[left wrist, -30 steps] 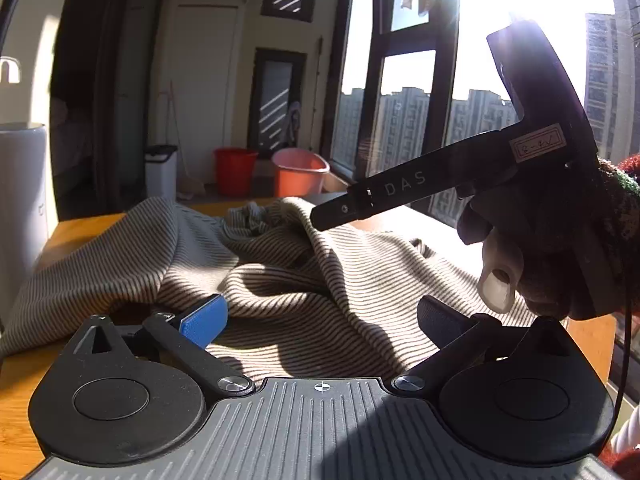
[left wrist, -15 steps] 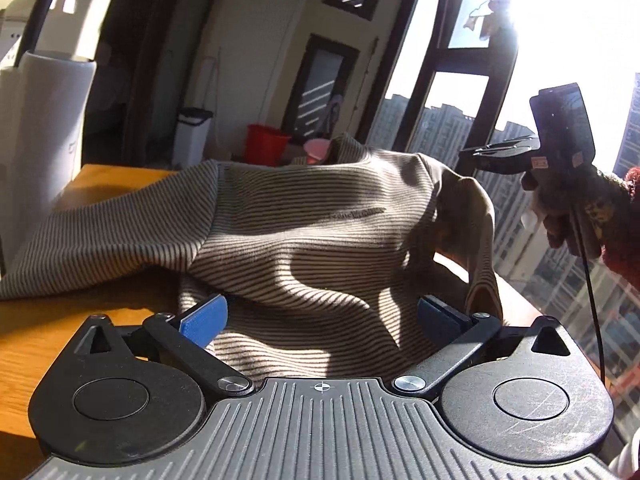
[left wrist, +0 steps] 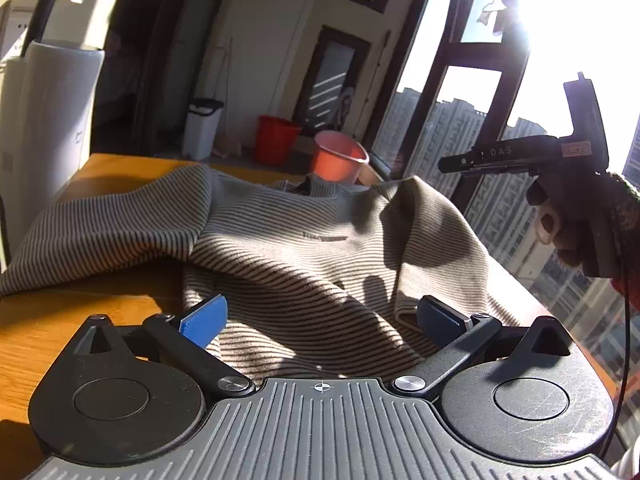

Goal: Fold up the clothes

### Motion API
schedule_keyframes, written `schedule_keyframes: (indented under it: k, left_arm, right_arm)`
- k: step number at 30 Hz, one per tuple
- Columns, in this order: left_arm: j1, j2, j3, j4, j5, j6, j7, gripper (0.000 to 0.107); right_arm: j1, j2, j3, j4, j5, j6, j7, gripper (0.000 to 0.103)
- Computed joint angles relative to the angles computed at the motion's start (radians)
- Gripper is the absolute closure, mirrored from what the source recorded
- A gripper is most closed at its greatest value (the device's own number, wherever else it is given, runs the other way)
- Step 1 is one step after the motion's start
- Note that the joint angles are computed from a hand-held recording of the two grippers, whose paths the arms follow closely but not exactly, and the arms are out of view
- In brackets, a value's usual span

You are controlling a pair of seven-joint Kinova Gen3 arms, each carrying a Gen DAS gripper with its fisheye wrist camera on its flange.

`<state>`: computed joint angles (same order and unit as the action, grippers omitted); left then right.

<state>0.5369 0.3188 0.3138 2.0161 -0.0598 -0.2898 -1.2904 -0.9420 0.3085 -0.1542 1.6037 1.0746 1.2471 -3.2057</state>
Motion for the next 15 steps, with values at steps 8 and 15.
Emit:
schedule_keyframes:
  k: [8,15]
  left_arm:
    - [0.003,-0.004,-0.002,-0.010,0.006,0.020,0.003,0.004]
    - [-0.126,0.016,0.134,-0.031,-0.103,0.060,0.085,0.004]
  right_arm:
    - [0.044,0.006,-0.038,0.137,-0.042,-0.081,-0.234,0.088]
    - [-0.031,-0.011,-0.024,0.145,-0.102,0.128,-0.241,0.093]
